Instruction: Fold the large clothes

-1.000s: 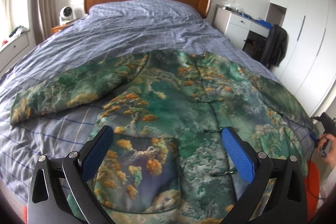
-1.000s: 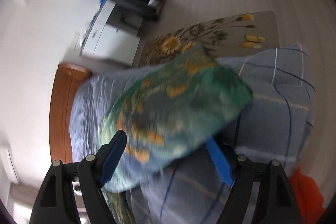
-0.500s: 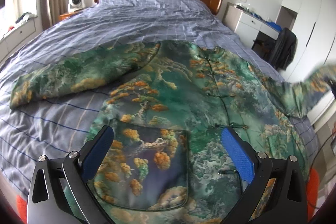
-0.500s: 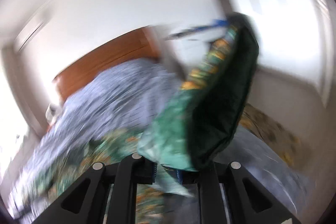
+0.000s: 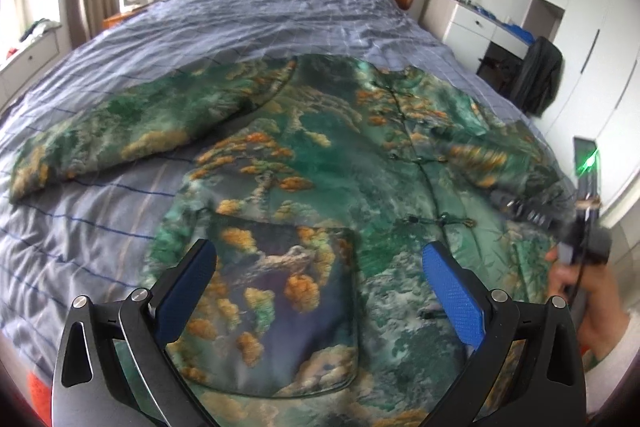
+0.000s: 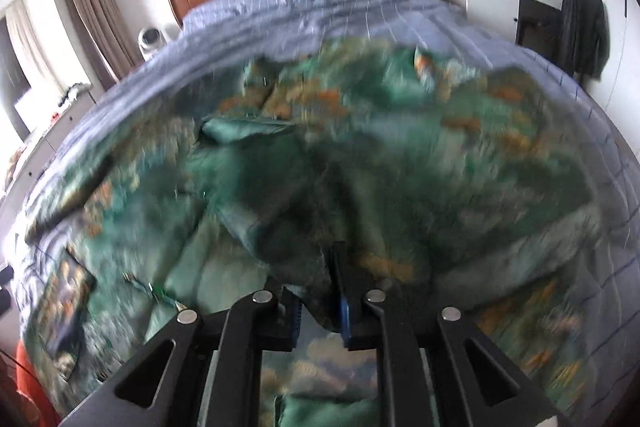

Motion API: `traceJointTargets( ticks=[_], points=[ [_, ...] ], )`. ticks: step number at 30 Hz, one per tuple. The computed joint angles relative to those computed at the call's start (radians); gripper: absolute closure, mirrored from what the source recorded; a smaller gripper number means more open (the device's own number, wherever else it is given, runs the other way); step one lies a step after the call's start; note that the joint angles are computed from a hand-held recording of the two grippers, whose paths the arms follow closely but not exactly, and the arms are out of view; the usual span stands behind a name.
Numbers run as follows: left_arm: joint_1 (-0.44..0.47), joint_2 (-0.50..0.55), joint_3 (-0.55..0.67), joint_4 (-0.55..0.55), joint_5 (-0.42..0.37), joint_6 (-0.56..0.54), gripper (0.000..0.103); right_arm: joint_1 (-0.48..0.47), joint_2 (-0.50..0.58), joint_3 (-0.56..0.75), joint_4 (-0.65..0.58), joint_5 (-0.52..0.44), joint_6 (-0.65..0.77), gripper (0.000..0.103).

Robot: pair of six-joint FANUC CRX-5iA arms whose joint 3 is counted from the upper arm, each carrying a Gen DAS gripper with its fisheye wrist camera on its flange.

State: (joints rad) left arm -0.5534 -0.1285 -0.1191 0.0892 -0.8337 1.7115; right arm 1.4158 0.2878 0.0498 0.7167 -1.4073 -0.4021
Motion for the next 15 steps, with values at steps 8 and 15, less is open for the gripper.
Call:
traceJointTargets(
  ticks=[8, 15],
  points=[
    [-0.003, 0.168, 0.038, 0.437, 0.044, -0.318, 0.001, 0.062, -0.053, -0.047, 0.02, 0.077, -0.011, 0.039],
    [-0.079, 0.473, 0.36, 0.473, -0.145, -0.322, 0.006, 0.194, -0.076, -0.081, 0.056, -0.006, -0.151, 0.039]
  ],
)
